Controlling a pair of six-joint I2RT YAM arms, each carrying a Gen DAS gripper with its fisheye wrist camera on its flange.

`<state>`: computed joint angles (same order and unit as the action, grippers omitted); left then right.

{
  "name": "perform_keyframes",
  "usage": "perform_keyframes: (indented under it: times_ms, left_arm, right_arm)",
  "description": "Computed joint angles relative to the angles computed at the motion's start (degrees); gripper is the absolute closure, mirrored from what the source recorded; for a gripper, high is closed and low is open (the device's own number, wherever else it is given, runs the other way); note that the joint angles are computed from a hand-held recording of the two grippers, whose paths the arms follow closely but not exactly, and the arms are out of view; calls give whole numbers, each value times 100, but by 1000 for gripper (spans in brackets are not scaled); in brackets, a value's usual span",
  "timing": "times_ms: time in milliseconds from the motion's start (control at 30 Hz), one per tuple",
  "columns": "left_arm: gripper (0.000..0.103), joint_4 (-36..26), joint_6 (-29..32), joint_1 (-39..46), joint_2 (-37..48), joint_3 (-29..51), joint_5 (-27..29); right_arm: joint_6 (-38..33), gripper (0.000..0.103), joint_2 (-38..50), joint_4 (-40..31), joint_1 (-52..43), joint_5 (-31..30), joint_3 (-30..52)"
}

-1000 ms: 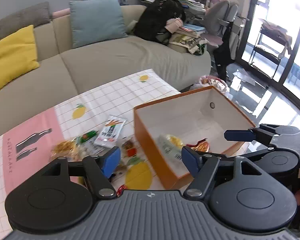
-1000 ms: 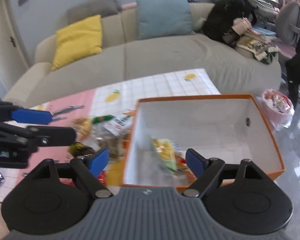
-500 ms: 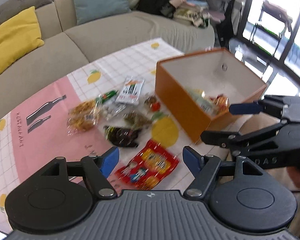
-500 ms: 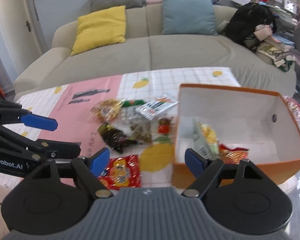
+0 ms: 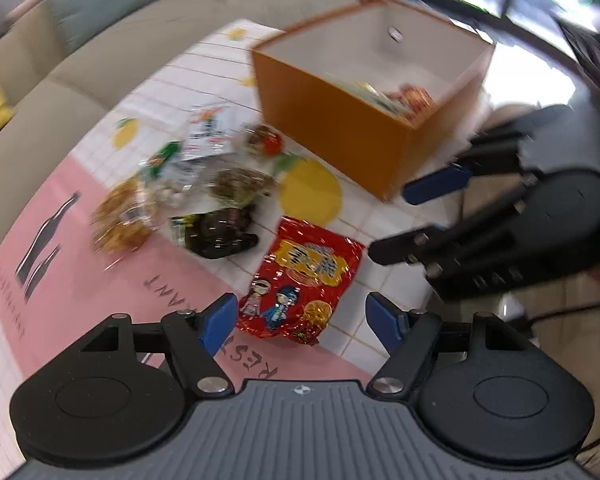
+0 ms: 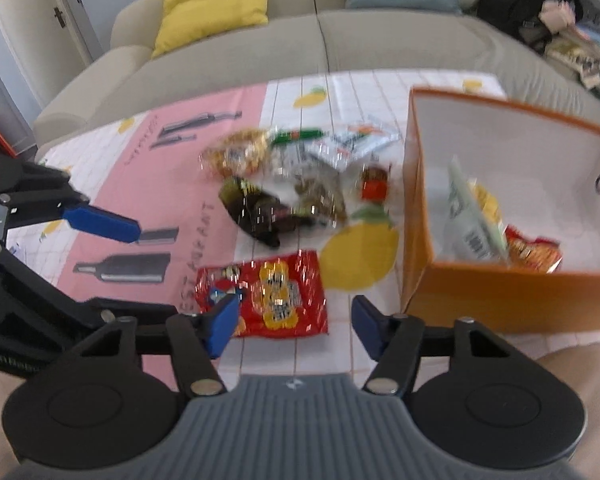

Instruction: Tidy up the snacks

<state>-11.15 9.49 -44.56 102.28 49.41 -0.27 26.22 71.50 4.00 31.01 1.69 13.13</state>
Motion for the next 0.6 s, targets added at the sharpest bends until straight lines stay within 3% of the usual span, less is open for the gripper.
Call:
perform_keyframes:
  times_ms: [100,367,500,600]
  left_arm:
    - [16,80,504,4,482,184,4]
    - [15,508,1193,-57,1449,406,-220]
    - [16,713,1072,-90,1734,434,-604]
    - [16,858,757,86,1651,325,-361]
  right_arm:
    - [157,56,833,528,-176,-281,38]
    - [213,59,2494,1455,-496,-847,349]
    - [205,59,2942,1557,-707,-1141,534]
    - [260,57,3060,1605,-813,-1401,573]
